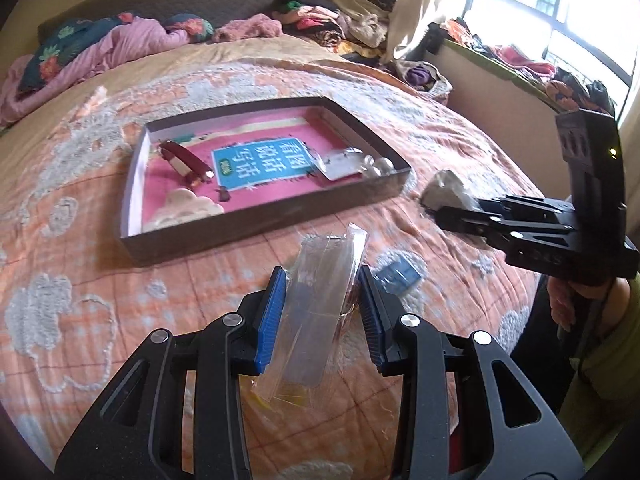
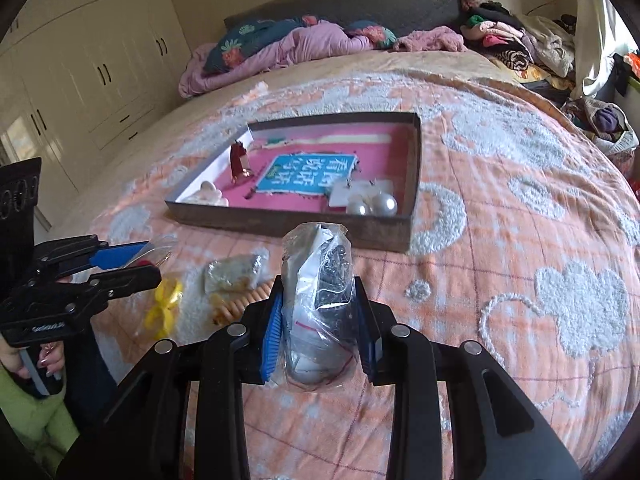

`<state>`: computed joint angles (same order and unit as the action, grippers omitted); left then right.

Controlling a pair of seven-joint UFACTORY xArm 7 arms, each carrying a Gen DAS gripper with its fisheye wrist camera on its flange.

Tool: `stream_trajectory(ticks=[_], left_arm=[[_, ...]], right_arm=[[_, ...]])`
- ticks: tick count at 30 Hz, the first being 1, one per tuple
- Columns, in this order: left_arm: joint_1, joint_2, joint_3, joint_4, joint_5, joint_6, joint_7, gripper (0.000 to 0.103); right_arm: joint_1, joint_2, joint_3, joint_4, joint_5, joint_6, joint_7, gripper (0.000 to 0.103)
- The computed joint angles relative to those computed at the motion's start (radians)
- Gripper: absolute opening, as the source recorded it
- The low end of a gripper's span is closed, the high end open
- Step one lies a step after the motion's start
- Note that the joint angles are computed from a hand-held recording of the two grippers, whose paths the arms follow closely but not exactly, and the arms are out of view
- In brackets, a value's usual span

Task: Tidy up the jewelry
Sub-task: 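Carry the packet and foil bag into the pink-lined box and open both tools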

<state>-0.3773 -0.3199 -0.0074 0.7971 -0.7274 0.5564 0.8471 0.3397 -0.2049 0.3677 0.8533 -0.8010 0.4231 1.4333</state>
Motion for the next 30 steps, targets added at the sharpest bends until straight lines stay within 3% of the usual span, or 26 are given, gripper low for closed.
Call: stream_trajectory(ticks=[13, 30], left_arm=[[0.052, 0.076, -0.016, 0.101, 0.060, -0.016, -0.104, 0.028], [0.094, 0.176, -0.046, 0.232, 0.085, -0.038, -0.158, 0.025]], right_arm=[[-0.009, 0.001, -0.004, 0.084, -0.045, 0.049, -0.020, 0.030], [-0.018, 0.028, -0.034, 0.168, -0.087, 0.084, -0.038, 0.030]])
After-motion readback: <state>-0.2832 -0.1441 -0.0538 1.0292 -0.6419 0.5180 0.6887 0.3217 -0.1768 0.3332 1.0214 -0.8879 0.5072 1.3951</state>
